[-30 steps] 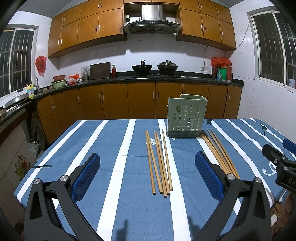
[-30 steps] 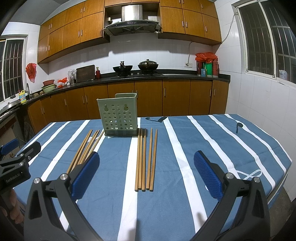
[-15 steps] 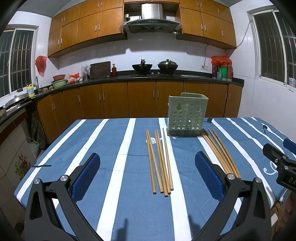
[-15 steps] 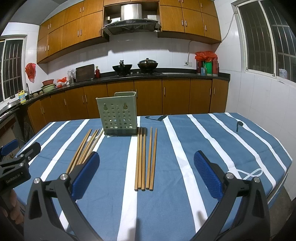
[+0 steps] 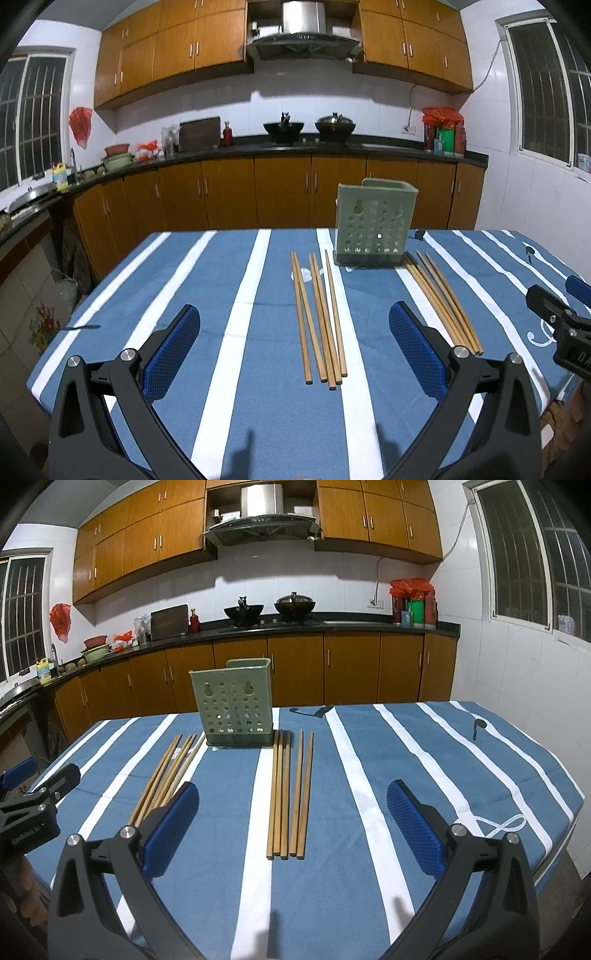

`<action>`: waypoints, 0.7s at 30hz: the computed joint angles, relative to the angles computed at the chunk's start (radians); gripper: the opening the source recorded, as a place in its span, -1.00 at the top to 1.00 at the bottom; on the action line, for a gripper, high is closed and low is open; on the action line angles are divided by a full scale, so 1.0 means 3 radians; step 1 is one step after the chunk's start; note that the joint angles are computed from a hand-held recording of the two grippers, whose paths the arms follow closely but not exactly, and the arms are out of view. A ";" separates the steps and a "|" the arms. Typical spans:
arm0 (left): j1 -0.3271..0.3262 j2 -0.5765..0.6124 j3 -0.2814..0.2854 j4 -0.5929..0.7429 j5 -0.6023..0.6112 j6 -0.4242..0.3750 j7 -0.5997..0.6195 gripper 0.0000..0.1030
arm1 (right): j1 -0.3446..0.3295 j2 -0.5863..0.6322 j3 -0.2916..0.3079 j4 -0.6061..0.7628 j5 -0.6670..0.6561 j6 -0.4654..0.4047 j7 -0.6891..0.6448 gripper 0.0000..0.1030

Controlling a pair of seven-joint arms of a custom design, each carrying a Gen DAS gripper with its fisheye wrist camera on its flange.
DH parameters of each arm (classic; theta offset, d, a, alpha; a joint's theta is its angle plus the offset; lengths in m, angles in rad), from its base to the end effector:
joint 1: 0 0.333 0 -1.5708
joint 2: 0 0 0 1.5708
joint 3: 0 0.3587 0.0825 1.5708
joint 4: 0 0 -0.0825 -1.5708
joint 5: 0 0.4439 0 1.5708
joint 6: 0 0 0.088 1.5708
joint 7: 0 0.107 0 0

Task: Organize utensils
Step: 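Close the left gripper on one wooden chopstick while the right gripper grasps another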

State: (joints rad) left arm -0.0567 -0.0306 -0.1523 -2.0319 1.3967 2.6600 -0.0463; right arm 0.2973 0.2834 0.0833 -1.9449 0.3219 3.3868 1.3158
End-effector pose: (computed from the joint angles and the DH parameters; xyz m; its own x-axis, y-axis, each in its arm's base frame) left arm 0.6149 -0.1599 0.5313 0.3134 -0.9495 -0.0165 -0.4234 -0.1241 -0.8974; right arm 0.6752 0.2260 0.4814 0.2793 -0.9592 -0.0444 -0.4067 -0.0763 -0.9104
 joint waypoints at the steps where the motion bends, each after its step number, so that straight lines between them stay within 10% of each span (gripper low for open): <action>1: -0.0008 0.0117 -0.0006 0.0090 -0.0073 -0.0018 0.0047 -0.97 | 0.0051 0.0001 -0.0051 0.0016 0.0084 -0.0029 -0.0059 -0.92; 7: 0.0016 0.0299 0.0101 0.0177 -0.0952 0.0021 0.0711 -0.96 | 0.0679 0.0317 -0.0895 0.0472 0.0188 -0.0735 0.0240 -0.88; 13: 0.0043 0.0512 0.0140 0.0413 -0.1854 -0.0129 0.1581 -0.28 | 0.0295 0.0669 -0.0601 0.1064 0.0067 -0.1488 0.0406 0.01; 21: 0.0055 0.0698 0.0186 0.0547 -0.2557 0.0003 0.2267 0.01 | 0.0155 0.1109 -0.0479 0.1763 -0.0454 -0.2101 0.0724 0.39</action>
